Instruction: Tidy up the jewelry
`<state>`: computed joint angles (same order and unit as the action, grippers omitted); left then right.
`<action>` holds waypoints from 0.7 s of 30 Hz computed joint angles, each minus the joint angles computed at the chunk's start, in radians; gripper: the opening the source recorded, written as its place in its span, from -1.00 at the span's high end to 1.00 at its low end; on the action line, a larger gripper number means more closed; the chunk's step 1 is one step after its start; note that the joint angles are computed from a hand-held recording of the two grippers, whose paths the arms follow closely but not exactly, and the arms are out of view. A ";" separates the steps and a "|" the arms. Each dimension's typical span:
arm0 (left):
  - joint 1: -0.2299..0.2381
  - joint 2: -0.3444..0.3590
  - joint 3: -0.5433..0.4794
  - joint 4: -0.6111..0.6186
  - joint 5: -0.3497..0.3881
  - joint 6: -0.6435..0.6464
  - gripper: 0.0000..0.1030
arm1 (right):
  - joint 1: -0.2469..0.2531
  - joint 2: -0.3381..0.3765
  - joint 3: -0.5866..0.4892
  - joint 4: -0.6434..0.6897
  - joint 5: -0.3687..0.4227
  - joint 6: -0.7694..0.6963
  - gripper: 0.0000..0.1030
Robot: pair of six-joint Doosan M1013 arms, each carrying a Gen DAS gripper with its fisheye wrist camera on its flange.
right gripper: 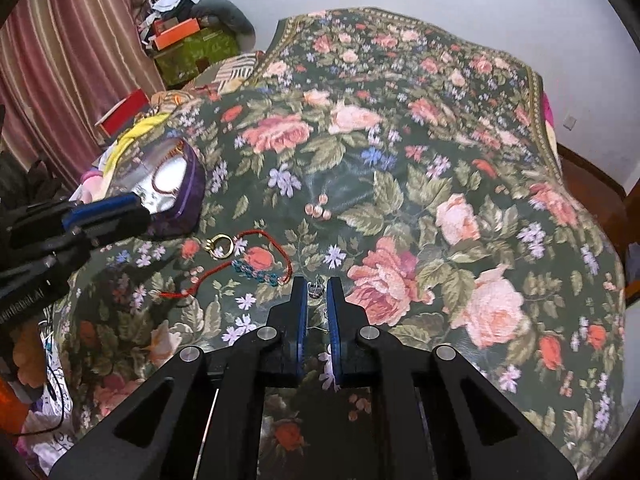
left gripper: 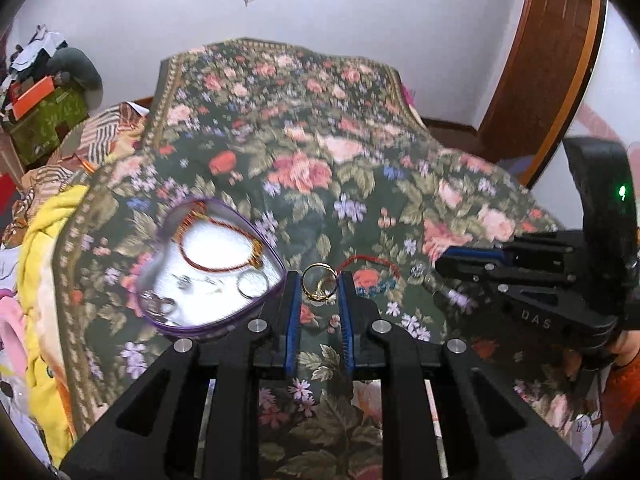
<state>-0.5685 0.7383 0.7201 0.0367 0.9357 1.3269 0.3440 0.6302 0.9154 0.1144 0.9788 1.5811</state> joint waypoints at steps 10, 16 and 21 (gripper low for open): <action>0.010 -0.057 0.065 0.025 -0.074 -0.035 0.67 | 0.015 0.013 -0.030 -0.045 0.034 -0.021 0.60; 0.018 -0.075 0.099 0.026 -0.092 -0.040 0.67 | 0.019 0.064 -0.096 -0.068 0.134 -0.012 0.53; 0.029 -0.068 0.100 0.009 -0.084 -0.052 0.67 | 0.022 0.102 -0.146 -0.081 0.188 -0.013 0.54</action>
<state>-0.5396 0.6701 0.8198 0.0458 0.8517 1.2752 0.3660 0.7327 0.7689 0.0336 1.1664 1.5679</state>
